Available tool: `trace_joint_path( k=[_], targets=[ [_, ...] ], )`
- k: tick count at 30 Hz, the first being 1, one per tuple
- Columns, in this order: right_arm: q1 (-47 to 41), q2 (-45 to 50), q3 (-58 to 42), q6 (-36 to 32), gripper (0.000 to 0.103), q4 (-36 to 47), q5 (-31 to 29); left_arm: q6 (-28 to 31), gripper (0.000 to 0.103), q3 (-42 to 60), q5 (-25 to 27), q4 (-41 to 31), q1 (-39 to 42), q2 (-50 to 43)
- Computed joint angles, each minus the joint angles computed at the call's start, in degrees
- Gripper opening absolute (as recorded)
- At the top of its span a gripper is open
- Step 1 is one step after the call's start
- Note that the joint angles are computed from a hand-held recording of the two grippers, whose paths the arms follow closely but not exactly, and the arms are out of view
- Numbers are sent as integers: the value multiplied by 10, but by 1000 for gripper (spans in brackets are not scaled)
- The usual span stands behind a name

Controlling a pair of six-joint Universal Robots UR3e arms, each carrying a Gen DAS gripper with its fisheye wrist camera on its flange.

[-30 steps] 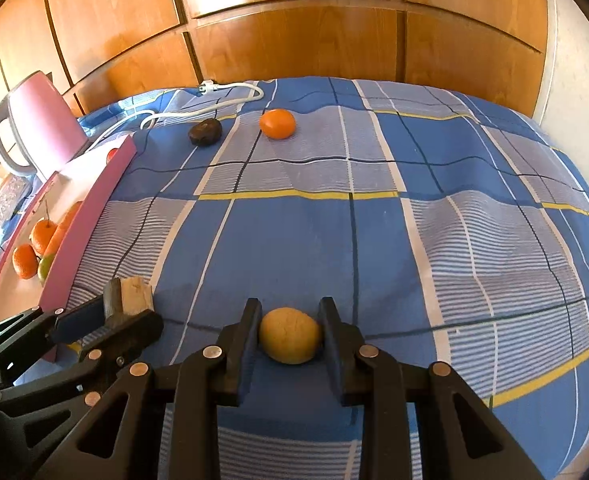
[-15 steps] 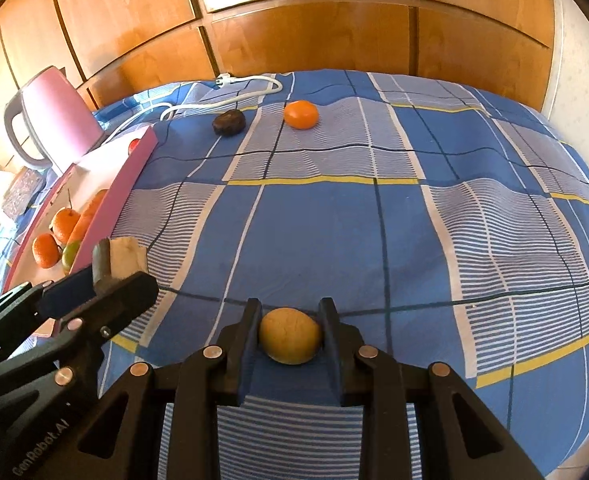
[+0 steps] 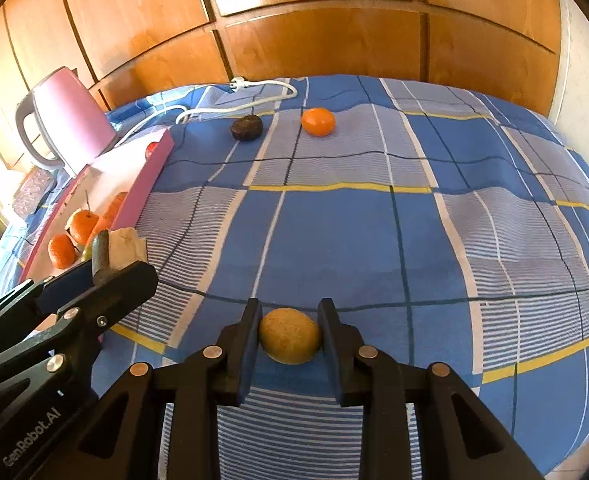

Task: Organize fruits
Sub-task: 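Carry the cube with the left tool while the right tool carries the tan fruit to the tray, then open the left tool to drop the cube in the tray while the right tool releases the tan fruit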

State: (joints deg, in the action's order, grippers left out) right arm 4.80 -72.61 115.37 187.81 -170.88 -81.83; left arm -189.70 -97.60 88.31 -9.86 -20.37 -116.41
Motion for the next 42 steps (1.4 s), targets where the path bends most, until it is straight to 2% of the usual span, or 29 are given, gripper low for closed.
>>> trace_joint_path(
  k=[10,20,32,42],
  targets=[
    [17,6,-39,-4,29,27,5,-11,36,-18,0,4,20,19],
    [50,37,-120,-19,29,68,13,-26,36,-48,-9,0,69,58],
    [105,118,-289,-50,29,149,22,-32,36,-84,-6,11,158,100],
    [132,218,-484,-38,29,233,39,-27,36,-62,20,-3,210,92]
  ],
)
